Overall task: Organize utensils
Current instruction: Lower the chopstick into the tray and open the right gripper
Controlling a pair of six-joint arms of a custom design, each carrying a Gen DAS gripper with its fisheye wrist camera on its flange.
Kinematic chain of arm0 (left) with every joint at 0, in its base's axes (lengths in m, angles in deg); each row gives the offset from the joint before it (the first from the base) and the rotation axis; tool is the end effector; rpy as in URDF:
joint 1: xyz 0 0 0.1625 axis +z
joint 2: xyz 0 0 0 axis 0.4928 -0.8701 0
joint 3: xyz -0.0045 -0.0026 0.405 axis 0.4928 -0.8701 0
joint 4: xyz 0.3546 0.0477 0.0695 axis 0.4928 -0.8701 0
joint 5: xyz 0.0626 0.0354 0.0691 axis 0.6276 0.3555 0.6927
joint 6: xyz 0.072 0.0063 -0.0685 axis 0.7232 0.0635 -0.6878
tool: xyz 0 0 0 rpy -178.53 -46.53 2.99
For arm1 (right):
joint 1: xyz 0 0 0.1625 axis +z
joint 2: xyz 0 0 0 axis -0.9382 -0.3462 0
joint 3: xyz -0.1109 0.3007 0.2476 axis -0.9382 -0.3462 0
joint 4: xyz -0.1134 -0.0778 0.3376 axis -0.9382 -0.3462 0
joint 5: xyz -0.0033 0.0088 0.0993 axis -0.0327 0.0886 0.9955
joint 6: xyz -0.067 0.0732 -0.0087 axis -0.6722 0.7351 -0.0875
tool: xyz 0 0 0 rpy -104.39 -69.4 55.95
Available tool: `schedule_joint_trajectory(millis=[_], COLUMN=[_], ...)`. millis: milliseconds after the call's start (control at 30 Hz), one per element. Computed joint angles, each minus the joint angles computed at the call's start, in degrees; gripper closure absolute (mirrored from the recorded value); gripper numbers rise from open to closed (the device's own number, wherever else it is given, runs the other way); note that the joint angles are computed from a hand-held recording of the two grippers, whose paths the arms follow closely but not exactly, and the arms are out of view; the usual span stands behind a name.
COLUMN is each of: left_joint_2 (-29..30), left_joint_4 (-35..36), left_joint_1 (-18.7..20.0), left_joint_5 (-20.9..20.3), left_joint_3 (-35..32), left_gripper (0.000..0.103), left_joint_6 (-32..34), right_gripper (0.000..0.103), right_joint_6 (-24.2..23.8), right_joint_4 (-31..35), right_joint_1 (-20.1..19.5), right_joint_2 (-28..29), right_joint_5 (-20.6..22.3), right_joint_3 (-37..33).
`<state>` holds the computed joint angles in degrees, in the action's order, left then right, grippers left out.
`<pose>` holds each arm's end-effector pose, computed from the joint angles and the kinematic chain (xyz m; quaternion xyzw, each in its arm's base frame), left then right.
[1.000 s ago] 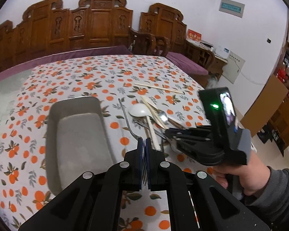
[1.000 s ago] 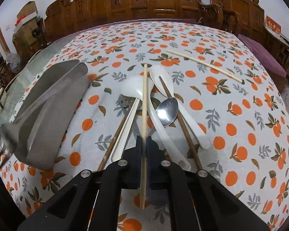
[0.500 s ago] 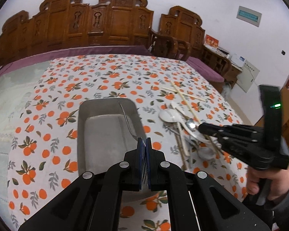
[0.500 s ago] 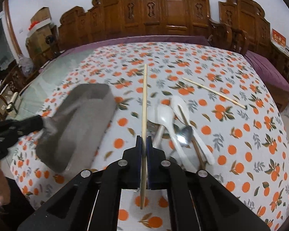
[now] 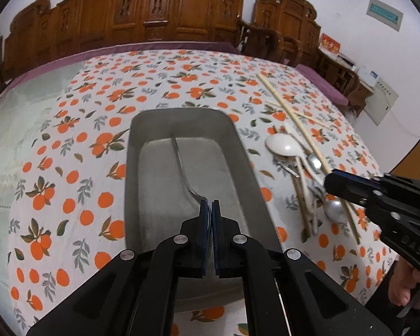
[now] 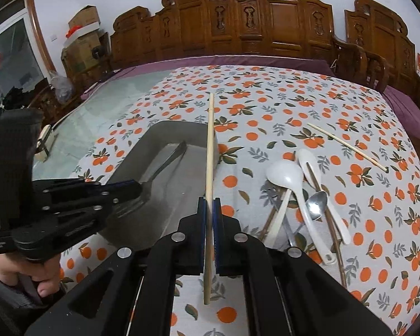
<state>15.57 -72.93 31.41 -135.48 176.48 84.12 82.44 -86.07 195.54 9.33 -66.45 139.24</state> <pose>-0.1088 -0.5634 0.3583 0.3123 0.9102 -0.1750 0.2083 0.4497 -0.5147 0.0559 0.1293 -0.9025 0.3085 0.2712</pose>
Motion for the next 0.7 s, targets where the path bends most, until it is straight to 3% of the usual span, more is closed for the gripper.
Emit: schedule_joint_trajectory(millis=[467,567,700], left_joint_2=[-1.9,-2.6,-2.9], left_joint_4=[-1.2,-1.8,-2.4], left_joint_1=[-0.9,-0.9,-0.6], left_joint_5=[2.9,3.0,3.3], left_joint_3=[-2.2,-3.0,-4.3], left_gripper=[0.099,0.089,0.084], left_joint_6=[1.2,1.7,2.3], right_gripper=[0.097,0.097,0.097], right_joint_6=[0.4,0.7,1.5], right_joint_4=[2.5,3.5,5.4], right_joint_1=[0.1,-0.2,-0.9], right_joint_2=[3.3,5.0,7.7], right_joint_5=[3.8,5.1,6.2], right_joint_3=[-5.4,-7.9,-11.8])
